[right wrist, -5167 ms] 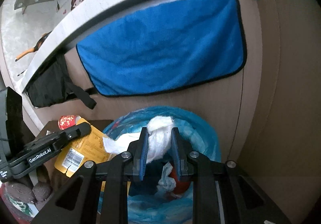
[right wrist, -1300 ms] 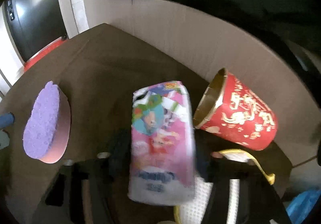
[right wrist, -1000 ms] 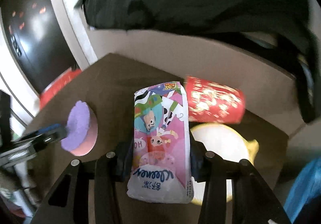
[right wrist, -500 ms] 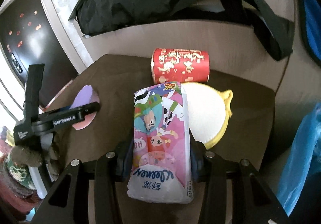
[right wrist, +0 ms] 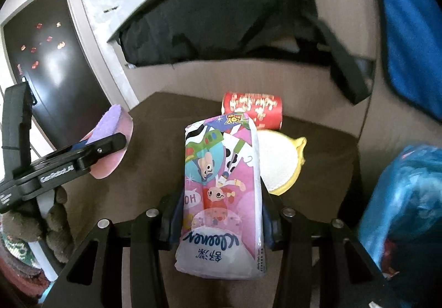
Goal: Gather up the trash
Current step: 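Grasp the pink tissue pack with the right tool while the left tool grasps the purple sponge, then carry the sponge and tissue pack over the blue-lined bin and open both tools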
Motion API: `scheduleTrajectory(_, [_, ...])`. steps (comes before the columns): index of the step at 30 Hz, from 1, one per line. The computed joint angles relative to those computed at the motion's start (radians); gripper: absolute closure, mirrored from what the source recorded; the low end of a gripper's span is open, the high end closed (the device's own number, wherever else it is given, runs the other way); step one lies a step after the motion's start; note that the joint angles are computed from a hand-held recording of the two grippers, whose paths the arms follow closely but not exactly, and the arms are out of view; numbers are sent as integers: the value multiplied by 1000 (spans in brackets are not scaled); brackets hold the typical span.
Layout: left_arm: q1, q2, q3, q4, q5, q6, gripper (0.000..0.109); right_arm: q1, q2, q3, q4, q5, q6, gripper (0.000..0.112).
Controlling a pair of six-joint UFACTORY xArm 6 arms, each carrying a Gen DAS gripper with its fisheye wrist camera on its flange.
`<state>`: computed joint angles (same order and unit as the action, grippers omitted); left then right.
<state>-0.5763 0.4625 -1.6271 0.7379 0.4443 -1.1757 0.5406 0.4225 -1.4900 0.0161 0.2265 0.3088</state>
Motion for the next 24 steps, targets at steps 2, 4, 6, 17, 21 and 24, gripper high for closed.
scheduleTrajectory(2, [-21, -8, -19, 19, -4, -1, 42, -9, -53, 48, -102, -16, 87, 70])
scheduleTrajectory(4, [-42, -13, -35, 38, -19, -6, 42, -21, -102, 88, -201, -25, 173, 70])
scheduleTrajectory(6, [-71, -3, -73, 61, -24, -8, 42, -41, -176, 147, -341, -33, 296, 70])
scheduleTrajectory(17, [-214, 215, -446, -65, -2, 216, 42, -172, -516, 413, -773, 6, 693, 70])
scheduleTrajectory(21, [-258, 328, -634, -100, 48, 294, 42, -221, -594, 485, -824, 6, 751, 70])
scheduleTrajectory(24, [-278, 403, -755, -136, 70, 357, 42, -261, -634, 532, -845, -5, 782, 70])
